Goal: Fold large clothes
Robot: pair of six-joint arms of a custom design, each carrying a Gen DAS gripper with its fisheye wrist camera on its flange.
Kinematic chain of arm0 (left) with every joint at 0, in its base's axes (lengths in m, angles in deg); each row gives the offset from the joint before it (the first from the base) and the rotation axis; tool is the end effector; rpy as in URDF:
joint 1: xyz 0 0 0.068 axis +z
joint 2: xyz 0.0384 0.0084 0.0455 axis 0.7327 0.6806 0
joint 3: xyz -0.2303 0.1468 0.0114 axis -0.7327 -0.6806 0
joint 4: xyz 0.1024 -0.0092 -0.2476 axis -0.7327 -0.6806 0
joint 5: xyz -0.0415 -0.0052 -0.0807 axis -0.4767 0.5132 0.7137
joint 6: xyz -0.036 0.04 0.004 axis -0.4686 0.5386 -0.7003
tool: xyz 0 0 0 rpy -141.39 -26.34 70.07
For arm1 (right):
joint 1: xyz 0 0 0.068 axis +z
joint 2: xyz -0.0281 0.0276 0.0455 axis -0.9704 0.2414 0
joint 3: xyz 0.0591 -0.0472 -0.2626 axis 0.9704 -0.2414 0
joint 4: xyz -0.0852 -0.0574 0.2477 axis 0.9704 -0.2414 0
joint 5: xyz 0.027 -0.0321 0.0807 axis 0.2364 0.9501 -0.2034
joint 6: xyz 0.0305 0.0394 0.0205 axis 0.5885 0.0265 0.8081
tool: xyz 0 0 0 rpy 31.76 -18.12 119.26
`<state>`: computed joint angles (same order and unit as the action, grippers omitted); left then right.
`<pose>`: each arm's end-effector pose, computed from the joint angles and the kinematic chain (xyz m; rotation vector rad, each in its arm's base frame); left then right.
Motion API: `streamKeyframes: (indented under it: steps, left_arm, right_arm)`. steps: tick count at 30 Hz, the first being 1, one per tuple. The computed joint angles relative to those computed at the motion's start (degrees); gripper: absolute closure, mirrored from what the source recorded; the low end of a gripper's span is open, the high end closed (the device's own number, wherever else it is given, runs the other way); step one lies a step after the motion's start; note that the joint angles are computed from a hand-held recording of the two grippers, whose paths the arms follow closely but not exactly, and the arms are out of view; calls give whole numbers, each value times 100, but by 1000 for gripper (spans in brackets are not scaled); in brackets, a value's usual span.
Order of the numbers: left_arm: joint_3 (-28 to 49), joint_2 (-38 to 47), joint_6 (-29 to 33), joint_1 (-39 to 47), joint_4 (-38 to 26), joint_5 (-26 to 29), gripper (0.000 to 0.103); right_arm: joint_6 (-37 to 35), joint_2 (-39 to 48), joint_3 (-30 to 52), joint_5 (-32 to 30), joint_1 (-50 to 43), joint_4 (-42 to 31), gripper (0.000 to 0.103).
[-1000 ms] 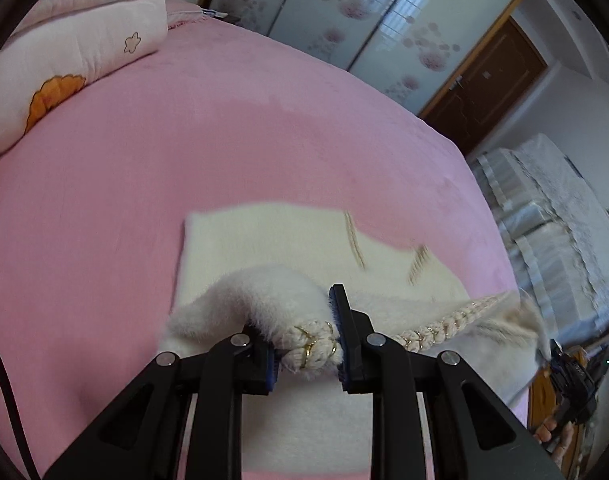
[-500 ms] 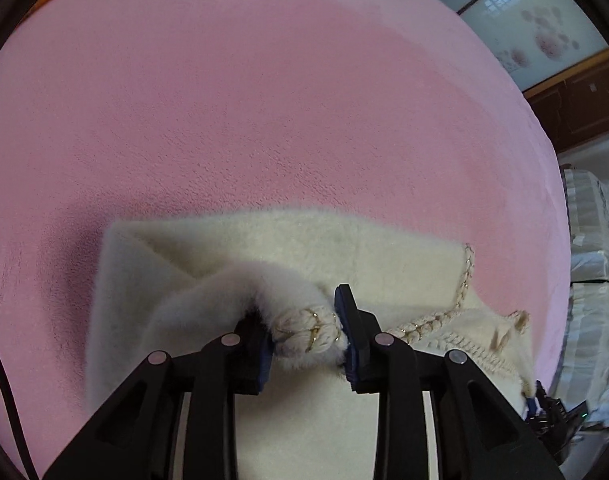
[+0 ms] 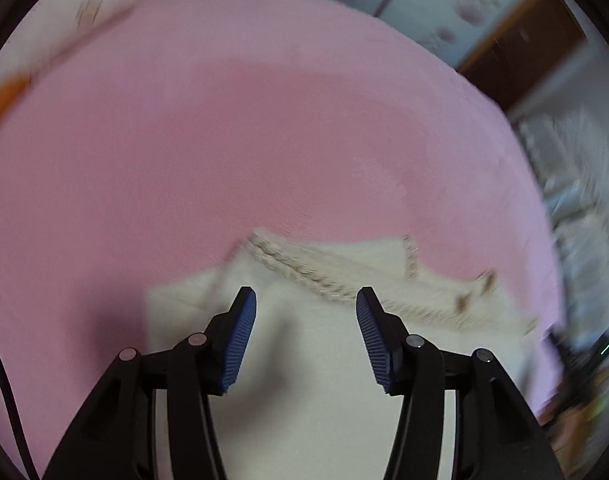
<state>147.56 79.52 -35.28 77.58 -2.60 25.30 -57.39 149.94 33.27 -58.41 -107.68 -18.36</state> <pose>0.2466 0.1281 0.2536 -0.1981 2.6346 -0.3230 0.2032 -0.1082 0.2245 0.4069 2.4242 0.2630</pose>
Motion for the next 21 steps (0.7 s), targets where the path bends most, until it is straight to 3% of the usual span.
streamKeyframes:
  steps: [4, 10, 15, 21]
  left_arm:
    - [-852, -687, 1167, -224, 1009, -991, 52]
    - [-2169, -1090, 2149, -421, 2586, -1566, 52]
    - [-2572, -774, 2316, -1055, 3607, -2082, 52]
    - [-2942, -651, 2563, -1349, 4411, -2160, 52]
  right_arm:
    - [-394, -167, -234, 298, 317, 141, 37]
    - [-1231, -160, -579, 1139, 760, 673, 37]
    - [-1715, -36, -629, 1240, 763, 903, 37]
    - [-1861, 75, -564, 1153, 901, 1149, 37]
